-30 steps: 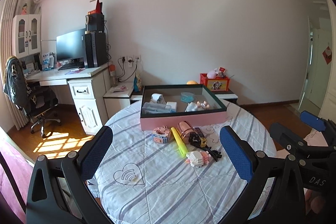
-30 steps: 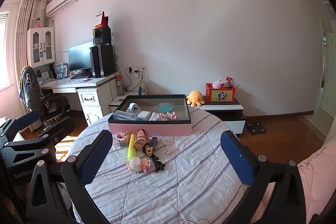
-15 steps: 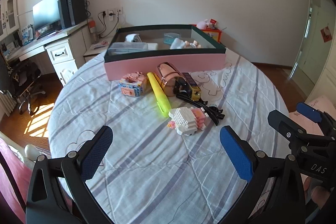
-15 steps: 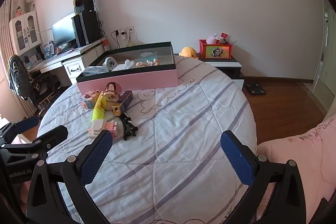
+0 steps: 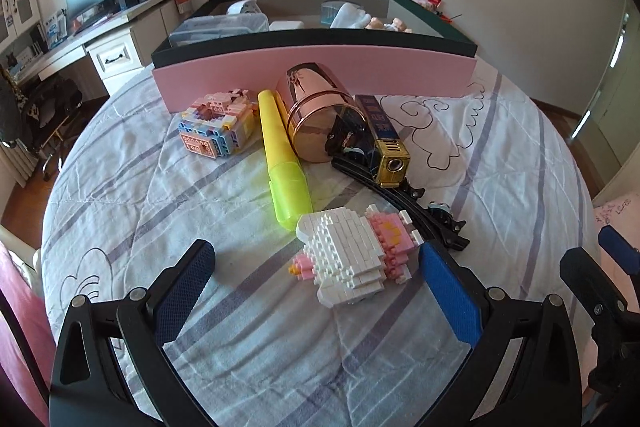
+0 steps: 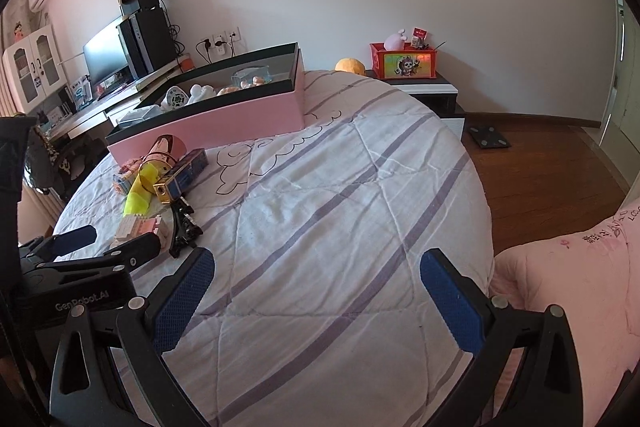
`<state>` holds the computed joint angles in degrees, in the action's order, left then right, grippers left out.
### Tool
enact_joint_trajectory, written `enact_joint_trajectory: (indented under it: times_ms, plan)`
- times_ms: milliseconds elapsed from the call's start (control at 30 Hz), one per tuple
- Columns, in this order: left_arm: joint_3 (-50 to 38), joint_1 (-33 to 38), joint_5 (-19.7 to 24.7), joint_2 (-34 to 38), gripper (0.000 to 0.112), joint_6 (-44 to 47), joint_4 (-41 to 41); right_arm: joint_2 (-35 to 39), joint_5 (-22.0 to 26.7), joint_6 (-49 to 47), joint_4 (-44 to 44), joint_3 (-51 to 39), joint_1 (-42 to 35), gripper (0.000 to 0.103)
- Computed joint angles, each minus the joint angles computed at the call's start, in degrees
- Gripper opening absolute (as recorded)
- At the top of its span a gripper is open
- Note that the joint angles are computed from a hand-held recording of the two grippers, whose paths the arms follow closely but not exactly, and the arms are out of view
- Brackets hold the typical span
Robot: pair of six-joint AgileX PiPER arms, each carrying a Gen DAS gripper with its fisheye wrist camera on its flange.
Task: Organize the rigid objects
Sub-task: 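Grasp the pink-white block figure with the left gripper while the right grasps the blue-and-yellow box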
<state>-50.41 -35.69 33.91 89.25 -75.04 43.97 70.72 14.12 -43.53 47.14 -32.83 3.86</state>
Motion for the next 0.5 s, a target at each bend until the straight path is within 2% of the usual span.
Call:
enact_joint_trajectory:
  times_ms: [67, 167, 233, 333, 500]
  plan:
    - [-0.5, 0.6, -0.6, 1.4, 0.101, 0.1, 0.1, 0.7, 0.4, -1.8, 1.5, -0.4, -0.4, 0.103]
    - [-0.7, 0.0, -0.6, 1.7, 0.082, 0.3, 2.2, 1.6, 0.8, -2.2, 1.5, -0.9, -0.3, 0.103]
    - [0.4, -0.6, -1.4, 0.6, 0.059, 0.2, 3.9, 2.0, 1.1, -0.7, -0.1, -1.4, 0.2, 0.103]
    - [2.7, -0.3, -2.7, -1.9, 0.06, 1.4, 3.6, 2.0, 0.3, 5.3, -5.8, -1.9, 2.3, 0.103]
    - [9.1, 0.8, -3.8, -9.0, 0.06, 3.4, 2.3, 3.5, -1.0, 22.0, -21.2, -4.3, 8.3, 0.103]
